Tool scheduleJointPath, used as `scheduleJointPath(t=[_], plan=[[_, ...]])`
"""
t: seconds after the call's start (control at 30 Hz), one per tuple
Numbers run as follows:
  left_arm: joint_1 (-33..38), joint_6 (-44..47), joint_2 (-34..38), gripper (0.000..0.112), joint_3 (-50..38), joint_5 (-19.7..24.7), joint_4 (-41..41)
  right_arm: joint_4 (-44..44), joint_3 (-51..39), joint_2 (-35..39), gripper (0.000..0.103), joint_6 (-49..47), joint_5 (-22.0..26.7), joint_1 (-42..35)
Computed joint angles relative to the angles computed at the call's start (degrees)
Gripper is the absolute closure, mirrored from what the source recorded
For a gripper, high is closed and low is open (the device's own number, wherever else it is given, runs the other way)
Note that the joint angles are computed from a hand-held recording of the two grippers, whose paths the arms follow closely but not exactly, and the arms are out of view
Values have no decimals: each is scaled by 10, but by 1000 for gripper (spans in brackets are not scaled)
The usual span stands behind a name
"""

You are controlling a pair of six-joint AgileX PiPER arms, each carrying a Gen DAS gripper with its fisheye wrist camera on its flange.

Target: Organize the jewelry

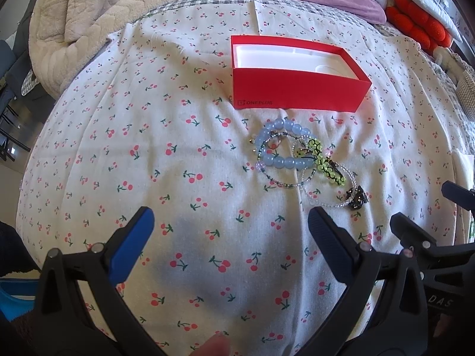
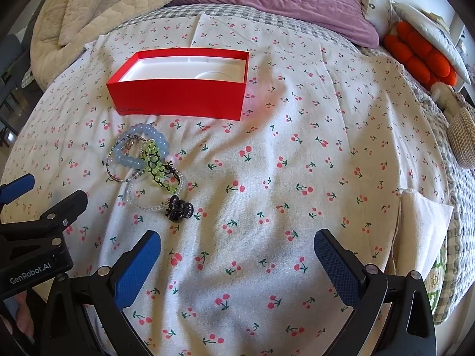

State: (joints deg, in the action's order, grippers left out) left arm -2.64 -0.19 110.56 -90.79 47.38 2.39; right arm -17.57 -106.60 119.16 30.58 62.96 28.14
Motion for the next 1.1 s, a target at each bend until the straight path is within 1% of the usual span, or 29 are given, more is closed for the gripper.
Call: scheduleJointPath(t=[0.53, 0.63, 0.83, 0.93, 1.0, 1.1], plan=[[10, 38, 6, 9, -17, 7, -39, 15, -9, -1, 0, -13, -6, -4], [9, 42, 3, 9, -15, 1, -40, 26, -16, 2, 0, -23, -4, -7], [15, 72, 9, 9, -35, 18, -69, 47, -18, -4, 0, -36, -9, -17], [21, 86, 18, 9, -51, 29, -78, 84, -13, -10, 0, -57, -17, -30], [31, 115, 28, 9, -68, 48, -103, 117, -16, -9, 0, -76, -16, -42], [43, 149, 40, 9, -84, 64, -138, 149, -19, -7, 0, -91, -18, -56]])
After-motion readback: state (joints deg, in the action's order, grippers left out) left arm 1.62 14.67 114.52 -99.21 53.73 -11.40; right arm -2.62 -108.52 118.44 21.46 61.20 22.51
